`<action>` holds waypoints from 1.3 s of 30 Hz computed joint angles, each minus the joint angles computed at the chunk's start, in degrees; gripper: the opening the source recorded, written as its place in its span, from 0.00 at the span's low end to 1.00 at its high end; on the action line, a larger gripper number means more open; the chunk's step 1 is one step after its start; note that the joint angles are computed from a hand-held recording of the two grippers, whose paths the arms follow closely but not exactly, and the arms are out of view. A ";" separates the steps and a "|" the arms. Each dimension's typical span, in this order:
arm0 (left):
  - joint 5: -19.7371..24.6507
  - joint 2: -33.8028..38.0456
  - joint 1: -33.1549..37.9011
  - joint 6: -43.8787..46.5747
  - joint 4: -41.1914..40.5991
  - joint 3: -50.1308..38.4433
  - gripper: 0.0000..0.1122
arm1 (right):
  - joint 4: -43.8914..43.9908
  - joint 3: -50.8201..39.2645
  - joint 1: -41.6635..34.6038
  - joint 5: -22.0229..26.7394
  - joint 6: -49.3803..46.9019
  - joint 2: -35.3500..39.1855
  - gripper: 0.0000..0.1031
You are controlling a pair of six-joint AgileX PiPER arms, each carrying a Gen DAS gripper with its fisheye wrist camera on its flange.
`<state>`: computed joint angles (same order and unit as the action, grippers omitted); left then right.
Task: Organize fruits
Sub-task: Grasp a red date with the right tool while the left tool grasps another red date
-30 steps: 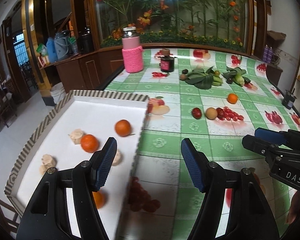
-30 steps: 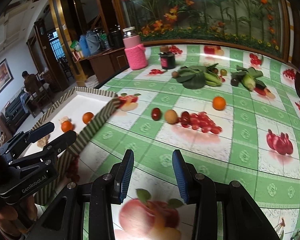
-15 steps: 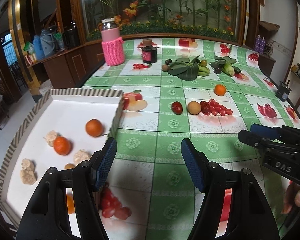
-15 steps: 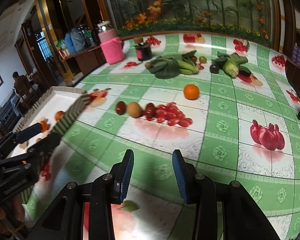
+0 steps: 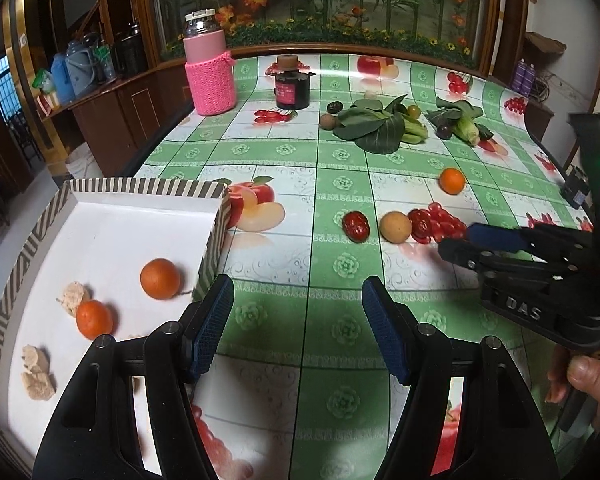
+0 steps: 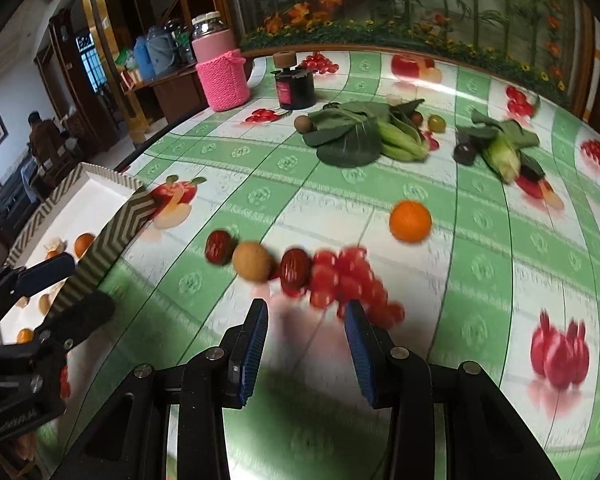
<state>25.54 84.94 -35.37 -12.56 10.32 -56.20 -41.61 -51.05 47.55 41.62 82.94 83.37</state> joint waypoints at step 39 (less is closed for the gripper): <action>8.82 17.02 -1.68 10.51 -6.81 -18.04 0.60 | -1.57 2.94 -5.64 -7.67 -8.05 0.26 0.27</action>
